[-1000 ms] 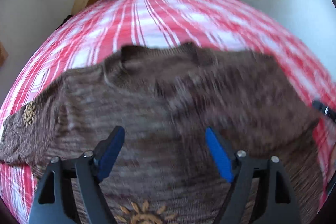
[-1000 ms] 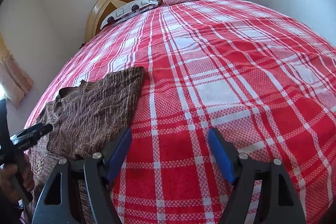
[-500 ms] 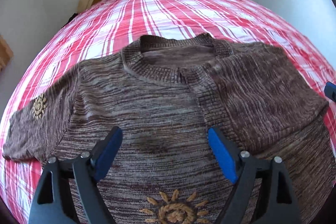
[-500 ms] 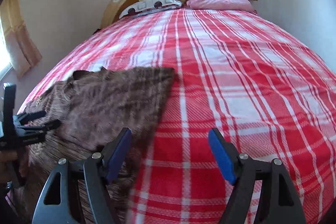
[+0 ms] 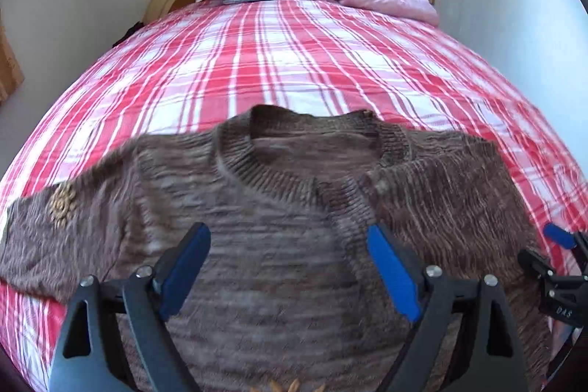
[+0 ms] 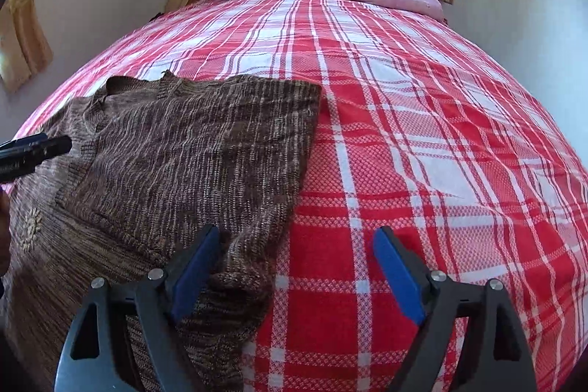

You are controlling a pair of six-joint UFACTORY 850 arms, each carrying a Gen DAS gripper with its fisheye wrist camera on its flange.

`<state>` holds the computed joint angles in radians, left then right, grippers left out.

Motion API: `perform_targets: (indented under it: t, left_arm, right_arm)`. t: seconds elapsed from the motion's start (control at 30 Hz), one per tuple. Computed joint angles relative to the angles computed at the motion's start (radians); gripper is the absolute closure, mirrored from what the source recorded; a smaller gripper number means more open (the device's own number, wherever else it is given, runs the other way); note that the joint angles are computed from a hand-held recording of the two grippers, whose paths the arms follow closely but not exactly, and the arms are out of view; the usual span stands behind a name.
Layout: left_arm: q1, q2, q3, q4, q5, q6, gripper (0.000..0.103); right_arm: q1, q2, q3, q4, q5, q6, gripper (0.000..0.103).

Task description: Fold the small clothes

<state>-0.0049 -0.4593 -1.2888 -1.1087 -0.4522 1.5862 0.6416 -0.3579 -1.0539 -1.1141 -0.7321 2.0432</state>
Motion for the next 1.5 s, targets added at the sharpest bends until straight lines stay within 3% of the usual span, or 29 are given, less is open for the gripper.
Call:
perform_targets:
  t: [0.13, 0.5, 0.73, 1.0, 1.33, 1.5]
  left_arm:
    - [-0.037, -0.029, 0.005, 0.086, 0.103, -0.060, 0.011]
    - [-0.002, -0.058, -0.037, 0.154, 0.012, -0.175, 0.000]
    - [0.007, -0.057, -0.053, 0.236, -0.013, -0.262, 0.000]
    - [0.124, -0.062, -0.093, 0.203, -0.041, -0.230, 0.000]
    - [0.325, -0.125, -0.236, 0.165, -0.011, -0.154, 0.000]
    - [0.398, -0.239, -0.393, 0.314, -0.027, -0.352, 0.000]
  right_arm:
    - [0.013, -0.033, -0.045, 0.027, -0.069, -0.061, 0.016]
    - [0.022, -0.050, -0.064, 0.033, -0.116, -0.092, 0.016]
    - [0.025, -0.057, -0.074, 0.042, -0.132, -0.107, 0.015]
    - [0.046, -0.100, -0.126, 0.062, -0.230, -0.167, 0.015]
    - [0.037, -0.069, -0.087, 0.037, -0.174, -0.109, 0.014]
    - [0.041, -0.075, -0.093, 0.039, -0.190, -0.115, 0.014]
